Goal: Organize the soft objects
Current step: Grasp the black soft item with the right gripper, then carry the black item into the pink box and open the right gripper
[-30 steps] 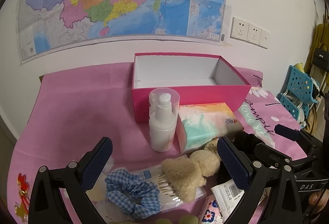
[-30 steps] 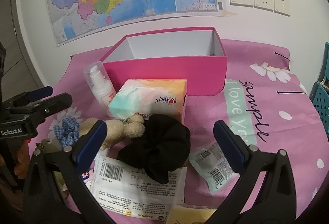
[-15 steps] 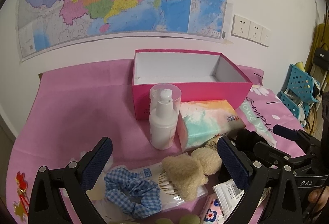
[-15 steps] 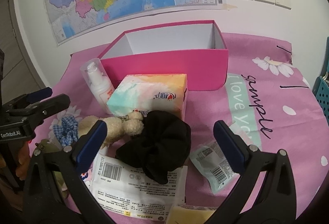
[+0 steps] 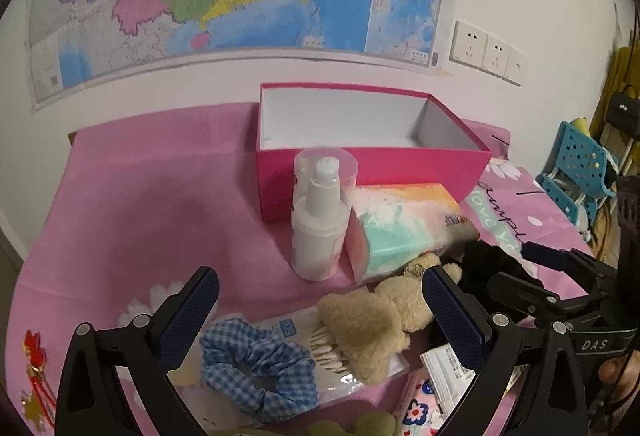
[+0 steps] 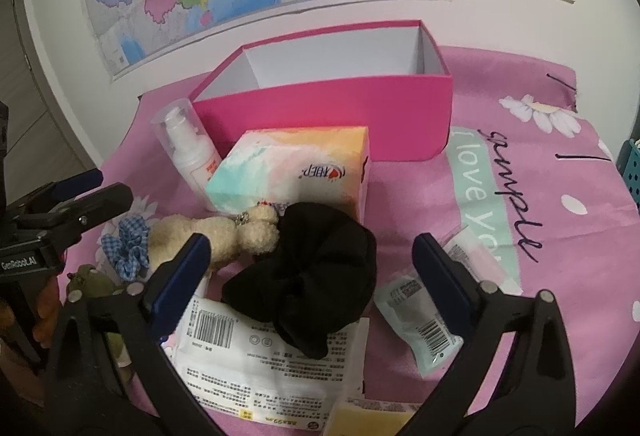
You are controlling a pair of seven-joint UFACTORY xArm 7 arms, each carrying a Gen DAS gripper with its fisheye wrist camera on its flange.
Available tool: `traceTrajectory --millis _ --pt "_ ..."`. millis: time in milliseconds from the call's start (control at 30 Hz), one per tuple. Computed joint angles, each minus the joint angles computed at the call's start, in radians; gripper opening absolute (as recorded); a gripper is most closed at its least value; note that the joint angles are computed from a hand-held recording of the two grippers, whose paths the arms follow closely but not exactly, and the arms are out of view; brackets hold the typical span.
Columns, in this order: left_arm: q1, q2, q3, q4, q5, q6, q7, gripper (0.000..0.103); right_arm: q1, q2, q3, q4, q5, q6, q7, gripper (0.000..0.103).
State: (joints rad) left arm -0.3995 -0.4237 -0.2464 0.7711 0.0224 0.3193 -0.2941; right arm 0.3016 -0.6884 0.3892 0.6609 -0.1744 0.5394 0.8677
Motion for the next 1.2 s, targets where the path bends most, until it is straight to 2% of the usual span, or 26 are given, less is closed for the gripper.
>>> traceTrajectory --millis 100,233,300,367,400,433,567,733,867,933,1067,1200 --pt "-0.042 0.004 0.038 -0.007 -0.04 0.007 0.056 0.103 0.015 0.015 -0.013 0.003 0.012 0.008 -0.016 0.095" --pt "-0.102 0.014 0.086 -0.01 -0.119 0.03 0.15 0.102 0.043 0.036 -0.044 0.0 0.047 0.006 -0.044 0.083" --pt "-0.126 0.02 0.105 -0.009 -0.164 0.045 0.2 0.1 0.061 0.046 -0.066 -0.004 0.074 0.005 -0.061 0.074" --pt "-0.141 0.022 0.116 -0.009 -0.206 0.058 0.241 0.099 0.081 0.051 -0.092 -0.013 0.108 0.001 -0.081 0.05" --pt "-0.139 0.023 0.111 -0.008 -0.214 0.06 0.251 0.098 0.087 0.046 -0.102 -0.023 0.123 -0.01 -0.087 0.046" --pt "-0.131 0.023 0.102 -0.008 -0.214 0.059 0.255 0.098 0.09 0.041 -0.107 -0.03 0.133 -0.02 -0.092 0.035" --pt "-0.156 0.029 0.111 0.001 -0.265 0.055 0.312 0.095 0.095 0.001 -0.12 -0.054 0.161 -0.049 -0.114 0.019" --pt "-0.235 0.044 0.154 0.033 -0.389 0.054 0.464 0.091 0.076 -0.043 -0.116 -0.041 0.16 -0.067 -0.143 0.016" --pt "-0.324 0.063 0.209 0.086 -0.558 0.093 0.666 0.088 0.073 -0.058 -0.136 -0.02 0.172 -0.101 -0.181 0.014" --pt "-0.344 0.08 0.218 0.122 -0.622 0.116 0.75 0.086 0.072 -0.048 -0.146 0.007 0.18 -0.118 -0.204 0.012" --pt "-0.345 0.133 0.21 0.206 -0.707 0.155 0.86 0.08 0.053 -0.024 -0.156 0.06 0.181 -0.148 -0.252 0.011" --pt "-0.305 0.212 0.167 0.307 -0.72 0.198 0.88 0.071 0.045 0.02 -0.173 0.106 0.189 -0.191 -0.302 0.011"
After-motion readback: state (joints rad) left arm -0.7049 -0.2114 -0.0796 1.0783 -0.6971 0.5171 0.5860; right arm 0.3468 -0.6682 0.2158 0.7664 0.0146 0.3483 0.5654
